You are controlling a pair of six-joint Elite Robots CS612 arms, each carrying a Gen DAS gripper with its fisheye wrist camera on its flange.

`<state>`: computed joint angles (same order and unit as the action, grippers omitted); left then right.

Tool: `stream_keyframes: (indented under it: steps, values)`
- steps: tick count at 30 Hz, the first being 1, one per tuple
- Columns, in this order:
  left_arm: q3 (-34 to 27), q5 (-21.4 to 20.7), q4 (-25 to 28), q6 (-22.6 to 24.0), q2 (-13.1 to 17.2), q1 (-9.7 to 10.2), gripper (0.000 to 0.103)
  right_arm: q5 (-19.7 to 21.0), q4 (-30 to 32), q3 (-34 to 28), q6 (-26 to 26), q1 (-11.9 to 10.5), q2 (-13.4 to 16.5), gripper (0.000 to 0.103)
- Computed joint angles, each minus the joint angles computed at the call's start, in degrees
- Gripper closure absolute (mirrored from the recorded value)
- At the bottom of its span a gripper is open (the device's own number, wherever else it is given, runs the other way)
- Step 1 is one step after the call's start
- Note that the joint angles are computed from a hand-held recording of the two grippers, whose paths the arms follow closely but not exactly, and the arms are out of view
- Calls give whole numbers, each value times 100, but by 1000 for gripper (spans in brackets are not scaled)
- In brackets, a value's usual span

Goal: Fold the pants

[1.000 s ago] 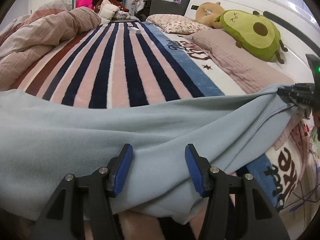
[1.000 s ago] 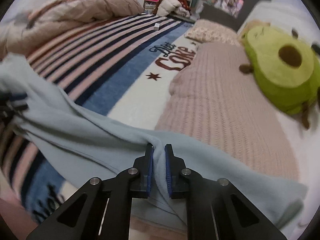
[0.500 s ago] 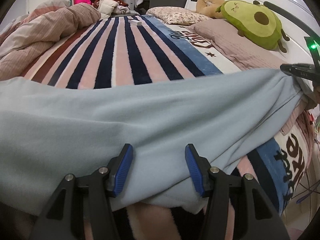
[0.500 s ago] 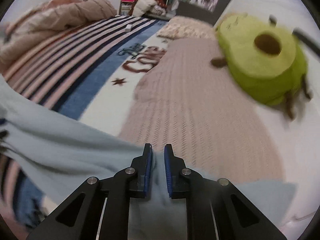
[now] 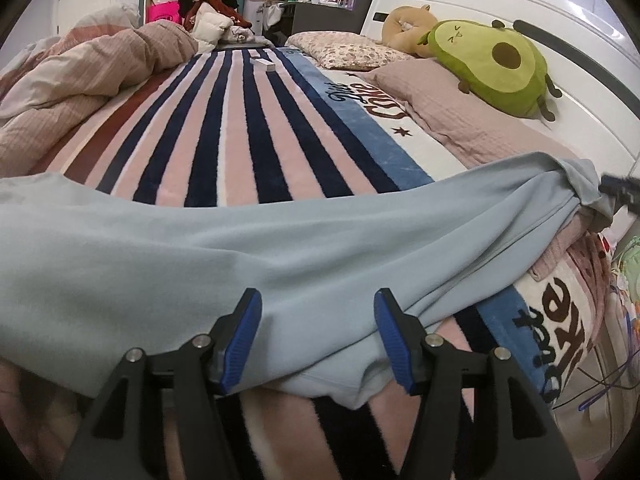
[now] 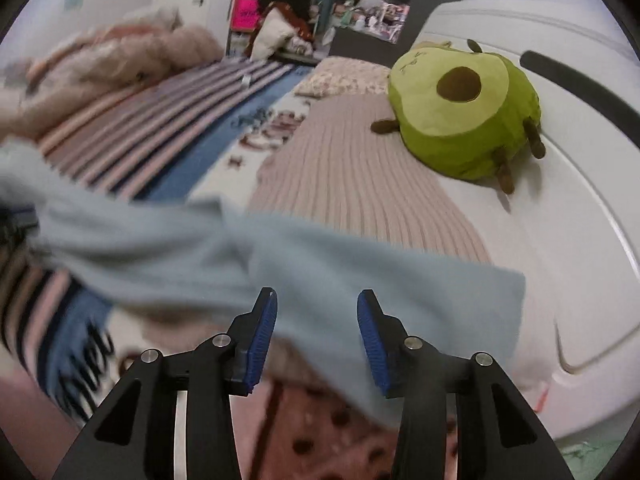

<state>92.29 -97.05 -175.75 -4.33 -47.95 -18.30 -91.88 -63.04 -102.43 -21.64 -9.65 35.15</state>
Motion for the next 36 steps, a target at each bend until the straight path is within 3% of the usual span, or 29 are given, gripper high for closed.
stream_keyframes:
  steps: [1,7,9,13,16,17,18,19,20,21,23,25,26,31,36]
  values:
    - [5,3,5,18,-5,-4,49,-199,29,-61,-102,30,51,52]
    - [18,-4,-35,65,-2,14,49,-1206,-47,-57,-680,71,175,48]
    - [5,-4,-40,42,13,22,49,-1272,121,-19,-897,46,140,46]
    - [-21,-46,-42,40,27,31,49,-1234,354,117,-1501,-21,45,26]
    - [-8,-65,-92,40,23,31,49,-1191,478,243,-1642,-87,-33,26]
    - [-4,-77,-98,31,22,34,49,-1065,636,272,-1585,-133,-76,28]
    - [1,-84,-98,27,19,37,49,-871,852,286,-1521,-187,-128,36]
    - [3,-78,-92,38,18,38,49,-675,1040,282,-1457,-234,-166,54]
    - [4,-60,-75,44,18,36,49,-486,1266,250,-1365,-286,-195,62]
    - [0,-50,-54,42,19,37,49,-432,1406,219,-1294,-305,-205,70]
    - [-13,-41,-26,29,27,38,49,-491,1558,77,-1223,-319,-156,74]
    - [-23,-54,-19,23,32,42,49,-542,1591,-77,-1103,-351,-94,92]
    - [-28,-62,-21,28,34,40,49,-501,1618,-147,-942,-388,-83,96]
    - [-47,-124,-61,55,41,31,49,-836,1077,-320,-404,-427,4,101]
    - [-88,-153,-1,106,66,18,49,-773,823,43,202,-497,-275,101]
